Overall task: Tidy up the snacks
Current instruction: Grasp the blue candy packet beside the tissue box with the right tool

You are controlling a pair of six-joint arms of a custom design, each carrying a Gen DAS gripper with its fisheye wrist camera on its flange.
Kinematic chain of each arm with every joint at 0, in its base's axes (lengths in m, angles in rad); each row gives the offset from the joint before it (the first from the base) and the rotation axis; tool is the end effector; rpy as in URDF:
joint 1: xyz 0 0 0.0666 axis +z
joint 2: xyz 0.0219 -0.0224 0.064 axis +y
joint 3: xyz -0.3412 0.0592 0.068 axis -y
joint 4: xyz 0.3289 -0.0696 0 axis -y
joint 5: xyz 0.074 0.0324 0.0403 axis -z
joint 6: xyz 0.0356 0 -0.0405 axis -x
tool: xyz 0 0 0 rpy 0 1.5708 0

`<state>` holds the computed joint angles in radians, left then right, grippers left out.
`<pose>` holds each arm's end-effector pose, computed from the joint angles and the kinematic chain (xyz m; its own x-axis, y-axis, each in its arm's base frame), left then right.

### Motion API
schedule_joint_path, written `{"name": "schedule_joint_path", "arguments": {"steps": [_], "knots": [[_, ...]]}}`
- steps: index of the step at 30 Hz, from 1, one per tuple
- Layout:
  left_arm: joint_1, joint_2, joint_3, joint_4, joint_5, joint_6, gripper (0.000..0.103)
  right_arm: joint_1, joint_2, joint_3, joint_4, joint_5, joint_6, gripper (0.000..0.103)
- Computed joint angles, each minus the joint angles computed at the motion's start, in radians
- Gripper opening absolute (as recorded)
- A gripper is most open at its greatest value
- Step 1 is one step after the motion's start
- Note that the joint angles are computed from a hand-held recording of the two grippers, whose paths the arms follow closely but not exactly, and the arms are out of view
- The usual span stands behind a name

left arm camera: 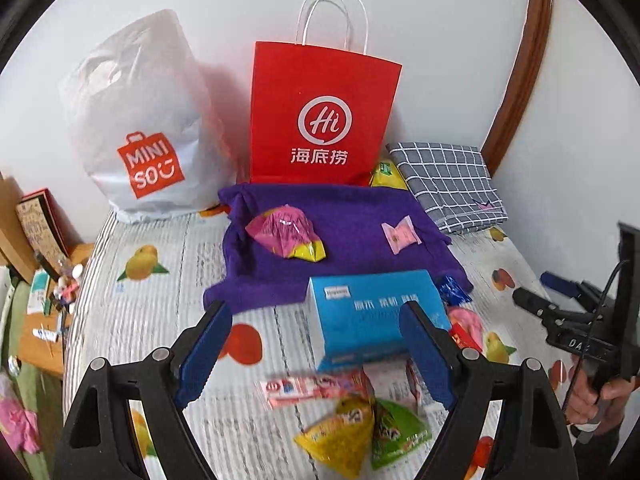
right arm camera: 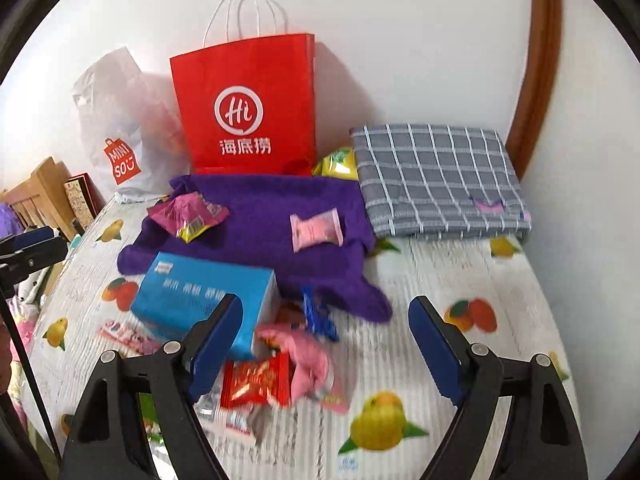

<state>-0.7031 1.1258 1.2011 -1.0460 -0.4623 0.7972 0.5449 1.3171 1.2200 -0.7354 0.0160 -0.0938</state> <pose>0.2572 -0.1977 0.4051 -0.7164 -0.2321 -0.6579 -0.1803 0.9726 -0.1468 0.3452 0.2081 0.3649 -0.6774 -0.3011 -0.6712 -0.4476 0.8928 0.0513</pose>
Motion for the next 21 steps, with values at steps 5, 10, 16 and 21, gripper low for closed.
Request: {"name": "schedule_joint_path", "arguments": {"steps": [5,10,16,21], "knots": [[-0.035,-0.031,-0.030,-0.031,-0.023,0.042,0.084,-0.013,-0.028,-0.079,0.028,0.018,-0.016,0.082],[-0.042,-0.052,-0.061,-0.022,-0.026,0.060,0.084,-0.033,-0.014,-0.109,0.054,0.004,-0.018,0.064],[-0.022,-0.058,-0.097,-0.003,-0.012,0.070,0.084,-0.035,0.075,-0.069,0.091,-0.030,-0.017,0.058],[0.009,-0.065,-0.129,0.004,-0.001,0.067,0.084,-0.031,0.168,-0.004,0.088,-0.027,-0.009,0.054]]}}
